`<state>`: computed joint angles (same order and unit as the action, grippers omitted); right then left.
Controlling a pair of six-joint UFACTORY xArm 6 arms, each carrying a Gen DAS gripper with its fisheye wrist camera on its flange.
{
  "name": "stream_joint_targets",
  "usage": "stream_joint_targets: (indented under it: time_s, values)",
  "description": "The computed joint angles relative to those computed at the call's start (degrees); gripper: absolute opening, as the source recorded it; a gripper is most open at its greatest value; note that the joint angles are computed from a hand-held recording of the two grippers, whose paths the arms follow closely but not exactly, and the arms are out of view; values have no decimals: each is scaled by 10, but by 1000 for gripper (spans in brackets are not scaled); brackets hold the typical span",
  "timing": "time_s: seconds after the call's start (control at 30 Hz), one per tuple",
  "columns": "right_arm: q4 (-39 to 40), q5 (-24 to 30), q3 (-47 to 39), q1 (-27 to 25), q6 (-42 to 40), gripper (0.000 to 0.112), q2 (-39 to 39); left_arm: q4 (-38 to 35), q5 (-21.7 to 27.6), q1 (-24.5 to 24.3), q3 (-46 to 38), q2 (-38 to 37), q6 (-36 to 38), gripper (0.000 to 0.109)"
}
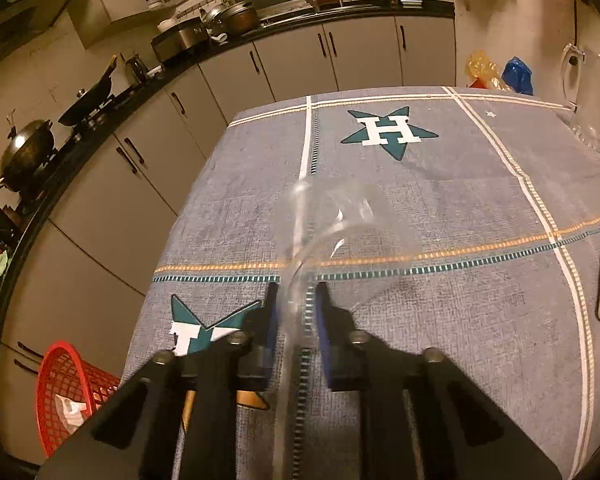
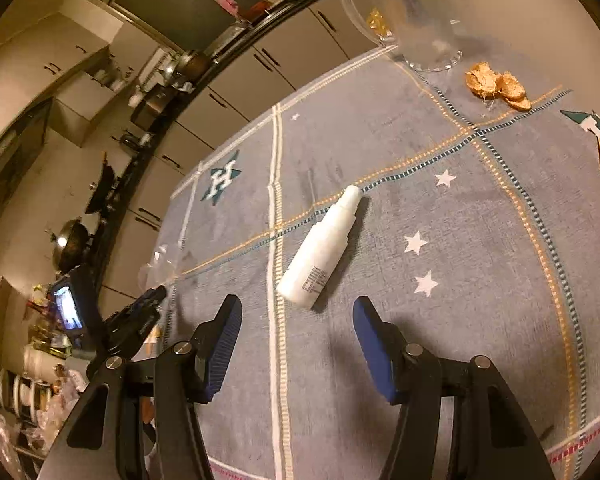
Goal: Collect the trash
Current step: 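Grasp the clear plastic cup rim with left tool while right grasps white spray bottle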
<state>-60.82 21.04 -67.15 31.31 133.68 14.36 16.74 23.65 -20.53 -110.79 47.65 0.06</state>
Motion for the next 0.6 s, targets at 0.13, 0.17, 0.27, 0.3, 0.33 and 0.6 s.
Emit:
stream_joint_targets:
  time_s: [0.13,0.17,0.27,0.3,0.33,0.6]
  values:
    - [67,14,-30,-4,-73,63,26,-17,-10,1,4,2,11,8]
    - [78,19,-39,-6,-85,63,32,-27,-11,2,4,2,19,8]
    - [131,40,-64,-9,-138,63,53,-41,-10,3,1,3,27,8]
    - [134,39,-68,-11,-140,63,58,-49,-10,4,1,3,34,8]
    - [146,41,-73,-13,-152,63,63,-53,-12,5,4,1,39,8]
    - [189,58,-96,-24,-207,63,83,-129,-24,14,35,-23,104,8]
